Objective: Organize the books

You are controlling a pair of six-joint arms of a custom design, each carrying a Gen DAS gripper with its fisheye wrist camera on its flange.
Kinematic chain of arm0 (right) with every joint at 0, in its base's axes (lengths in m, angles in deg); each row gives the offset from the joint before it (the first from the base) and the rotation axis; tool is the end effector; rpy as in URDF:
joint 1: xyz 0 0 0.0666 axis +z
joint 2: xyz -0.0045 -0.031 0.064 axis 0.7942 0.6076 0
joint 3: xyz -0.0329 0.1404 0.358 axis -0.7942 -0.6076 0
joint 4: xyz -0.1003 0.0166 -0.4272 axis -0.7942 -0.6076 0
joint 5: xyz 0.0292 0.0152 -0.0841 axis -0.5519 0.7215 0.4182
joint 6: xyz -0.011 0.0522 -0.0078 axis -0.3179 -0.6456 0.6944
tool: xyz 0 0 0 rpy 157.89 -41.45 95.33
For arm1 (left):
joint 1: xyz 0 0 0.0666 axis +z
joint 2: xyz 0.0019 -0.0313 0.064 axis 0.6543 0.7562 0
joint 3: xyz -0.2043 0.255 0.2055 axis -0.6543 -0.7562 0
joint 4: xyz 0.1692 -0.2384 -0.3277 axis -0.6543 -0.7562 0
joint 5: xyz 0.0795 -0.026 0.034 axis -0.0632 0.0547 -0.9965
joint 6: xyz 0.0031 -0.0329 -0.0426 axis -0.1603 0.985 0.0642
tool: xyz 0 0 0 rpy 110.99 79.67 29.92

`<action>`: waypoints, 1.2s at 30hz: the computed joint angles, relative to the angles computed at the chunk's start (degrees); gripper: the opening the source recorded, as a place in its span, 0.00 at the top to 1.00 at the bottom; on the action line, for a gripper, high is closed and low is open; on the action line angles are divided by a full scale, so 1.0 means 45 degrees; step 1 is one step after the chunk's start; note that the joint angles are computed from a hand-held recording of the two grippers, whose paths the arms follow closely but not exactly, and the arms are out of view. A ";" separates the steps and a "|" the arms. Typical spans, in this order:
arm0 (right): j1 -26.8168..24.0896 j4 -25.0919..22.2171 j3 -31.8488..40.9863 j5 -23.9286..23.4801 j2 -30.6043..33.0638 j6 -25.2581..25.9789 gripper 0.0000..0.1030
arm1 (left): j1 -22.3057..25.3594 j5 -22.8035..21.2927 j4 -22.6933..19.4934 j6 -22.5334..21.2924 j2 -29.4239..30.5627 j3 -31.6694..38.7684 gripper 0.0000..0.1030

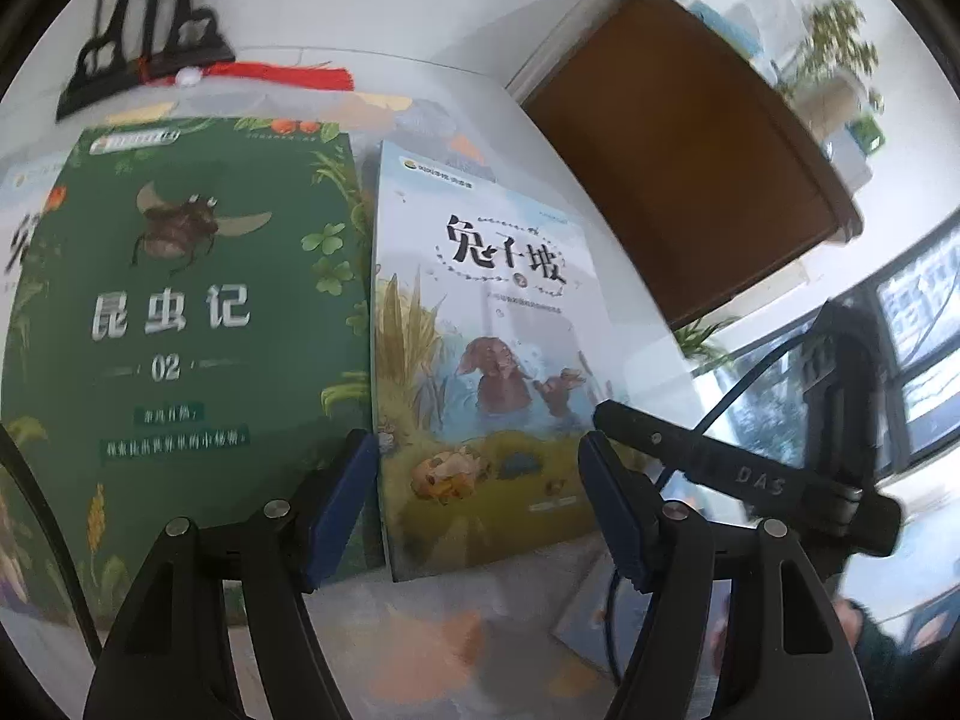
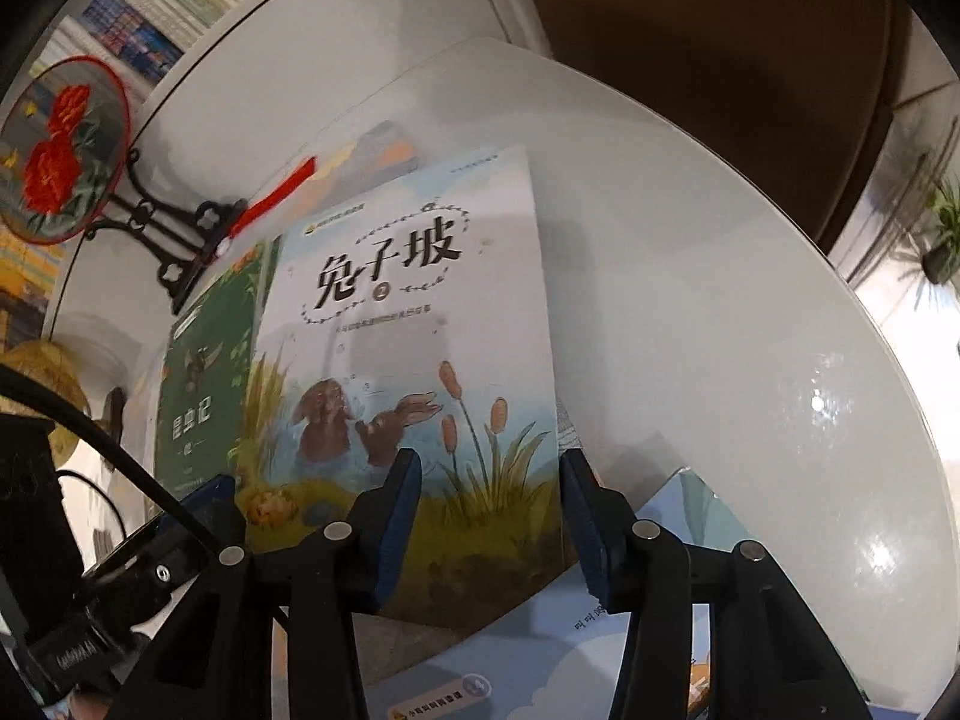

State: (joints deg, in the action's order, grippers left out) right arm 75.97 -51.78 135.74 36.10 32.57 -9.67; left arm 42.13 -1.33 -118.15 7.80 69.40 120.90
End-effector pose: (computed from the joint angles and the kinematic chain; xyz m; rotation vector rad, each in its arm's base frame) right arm 0.5367 0.2345 0.4303 0.4001 2.7237 0.4301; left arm 0.5671 -0.0102 0.4253 0.2356 2.6421 -0.8991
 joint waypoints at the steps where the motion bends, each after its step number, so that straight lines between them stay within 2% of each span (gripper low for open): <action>1: -0.0022 0.0074 -0.0047 -0.0123 -0.0049 0.0046 0.52 | 0.0108 0.0318 0.0038 0.0117 -0.0094 -0.0076 0.35; 4: 0.0002 0.0080 -0.0022 -0.0364 -0.0056 0.0329 0.52 | 0.0436 0.1150 0.0103 0.0184 -0.0666 -0.0384 0.35; 8: 0.0201 0.0235 0.0051 -0.1292 -0.0016 0.0789 0.52 | 0.0852 0.1095 0.0172 -0.0025 -0.1696 -0.0945 0.35; 15: 0.1451 -0.0412 0.0726 -0.1974 0.0516 0.2038 0.52 | 0.2520 0.0046 -0.0054 0.0339 -0.3257 -0.2660 0.35; 18: 0.2005 -0.0407 0.0863 -0.2440 0.0633 0.2462 0.52 | 0.3493 -0.0071 -0.0428 0.0597 -0.3665 -0.3322 0.35; 21: 0.2634 -0.0708 0.1215 -0.2530 0.0880 0.3093 0.52 | 0.4057 -0.0473 -0.0648 0.0603 -0.4008 -0.3886 0.35; 24: 0.3028 -0.0801 0.1309 -0.2690 0.1026 0.3474 0.53 | 0.4532 -0.0436 -0.0931 0.0463 -0.4203 -0.4329 0.36; 27: 0.3091 -0.0648 0.1238 -0.2766 0.0989 0.3229 0.55 | 0.4614 -0.0849 -0.0424 0.0970 -0.4337 -0.4516 0.38; 31: 0.3167 -0.0786 0.1470 -0.1917 0.1097 0.3234 0.57 | 0.4220 -0.2114 0.0531 0.1787 -0.4318 -0.4405 0.38; 34: 0.3256 -0.0868 0.1570 -0.1260 0.1200 0.3145 0.58 | 0.3819 -0.2879 0.0828 0.1571 -0.3939 -0.4179 0.38; 36: 0.3297 -0.0946 0.1501 -0.1240 0.1223 0.3078 0.59 | 0.3596 -0.3263 0.0932 0.1217 -0.3842 -0.4094 0.38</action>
State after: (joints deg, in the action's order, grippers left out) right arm 90.81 -56.04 142.50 30.52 38.07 4.19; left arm 58.31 -16.02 -113.96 13.28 52.11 102.48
